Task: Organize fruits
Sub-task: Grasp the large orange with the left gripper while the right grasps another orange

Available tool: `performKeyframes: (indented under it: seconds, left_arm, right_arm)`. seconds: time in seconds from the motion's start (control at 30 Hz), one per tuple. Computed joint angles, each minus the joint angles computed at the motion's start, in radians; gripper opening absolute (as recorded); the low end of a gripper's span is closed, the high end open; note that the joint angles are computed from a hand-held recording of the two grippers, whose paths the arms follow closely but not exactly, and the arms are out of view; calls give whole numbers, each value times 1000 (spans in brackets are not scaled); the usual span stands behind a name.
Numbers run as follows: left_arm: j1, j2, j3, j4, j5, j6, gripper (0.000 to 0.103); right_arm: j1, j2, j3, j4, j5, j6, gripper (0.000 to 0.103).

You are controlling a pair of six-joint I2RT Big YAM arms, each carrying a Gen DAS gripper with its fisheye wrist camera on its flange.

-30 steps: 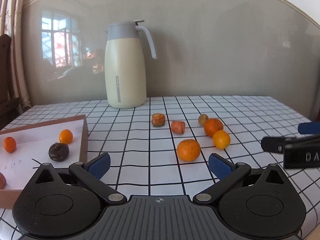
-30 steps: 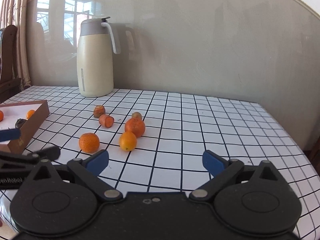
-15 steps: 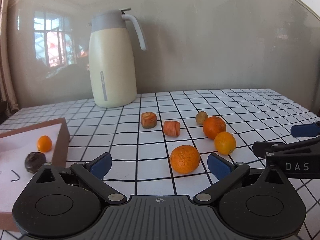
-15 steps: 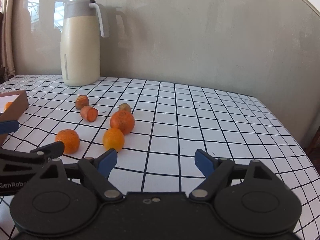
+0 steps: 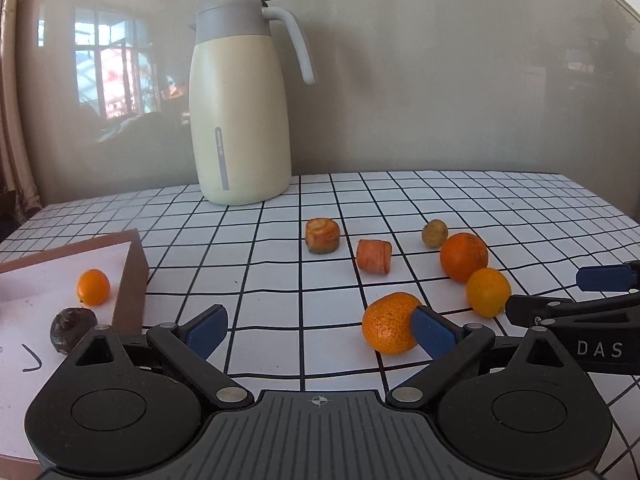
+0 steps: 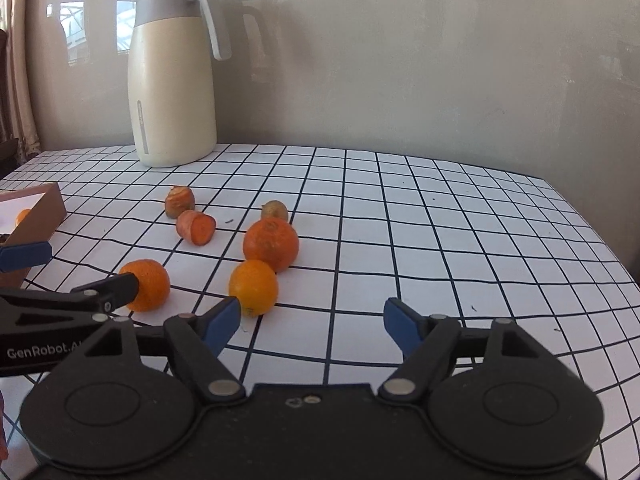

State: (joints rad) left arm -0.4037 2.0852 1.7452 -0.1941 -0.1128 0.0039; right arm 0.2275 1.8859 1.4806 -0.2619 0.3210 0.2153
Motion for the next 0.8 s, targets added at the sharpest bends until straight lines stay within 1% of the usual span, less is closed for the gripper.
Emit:
performKeyframes:
  seconds: [0.07, 0.17, 0.3, 0.5, 0.67, 0.77, 0.8]
  left_arm:
    - [4, -7, -6, 1, 14, -14, 98]
    - [12, -15, -9, -8, 55, -47, 98]
    - [15, -14, -12, -8, 51, -50, 98]
    - [15, -12, -12, 1, 55, -50, 98]
    - [3, -1, 3, -17, 84, -39, 98]
    - [-10, 6, 13, -22, 88, -22, 98]
    - [-14, 11, 20, -26, 86, -15, 94]
  right_arm:
    - [-4, 6, 3, 9, -22, 9, 72]
    - [-5, 27, 28, -10, -29, 10, 72]
    - [-6, 58, 69, -26, -42, 8, 72]
    - [-6, 107, 141, -73, -22, -16, 71]
    - [-23, 86, 114, -70, -7, -13, 68]
    - [-38, 71, 91, -65, -5, 14, 68]
    - [-43, 64, 80, -55, -15, 24, 68]
